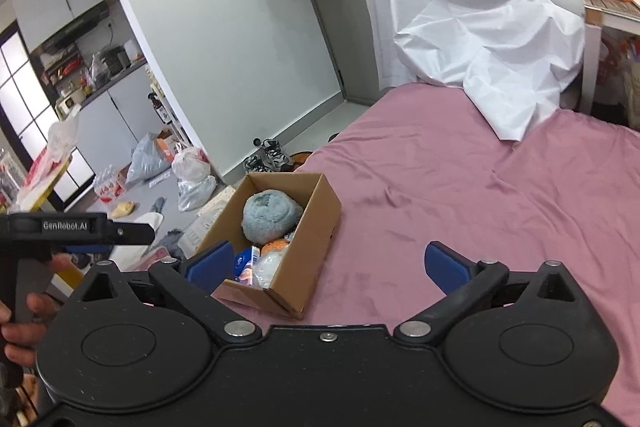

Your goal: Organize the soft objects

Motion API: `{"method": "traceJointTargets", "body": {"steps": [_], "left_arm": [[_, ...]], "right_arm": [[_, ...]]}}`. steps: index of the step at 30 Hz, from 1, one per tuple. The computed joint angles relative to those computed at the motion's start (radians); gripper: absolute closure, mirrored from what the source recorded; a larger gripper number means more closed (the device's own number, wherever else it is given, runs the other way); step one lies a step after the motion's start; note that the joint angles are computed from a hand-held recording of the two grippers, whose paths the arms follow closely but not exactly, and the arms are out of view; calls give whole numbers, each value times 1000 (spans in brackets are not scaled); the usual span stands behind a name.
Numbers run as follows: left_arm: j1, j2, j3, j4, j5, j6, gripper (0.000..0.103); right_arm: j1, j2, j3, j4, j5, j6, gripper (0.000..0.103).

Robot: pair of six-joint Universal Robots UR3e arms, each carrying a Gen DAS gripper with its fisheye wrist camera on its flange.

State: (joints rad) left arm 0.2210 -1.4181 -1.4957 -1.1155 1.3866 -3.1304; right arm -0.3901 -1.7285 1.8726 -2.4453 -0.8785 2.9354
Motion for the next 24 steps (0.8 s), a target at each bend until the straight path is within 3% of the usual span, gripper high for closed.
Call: {"method": "traceJointTargets", "body": {"steps": [10,13,18,24], "left_arm": [[19,101,-16,-58,-55,55,3],[24,127,-21,-69,-69,65,3],[33,172,-20,-92,-86,91,3],[48,212,-13,-137,-109,117,3]], "right_arm": [[-146,-168,44,233,133,-24,0],[-123,-206,35,264,56,-22,0],[-160,-280,33,374,62,-50,0],[-254,-424,27,578,96,-169,0]]}}
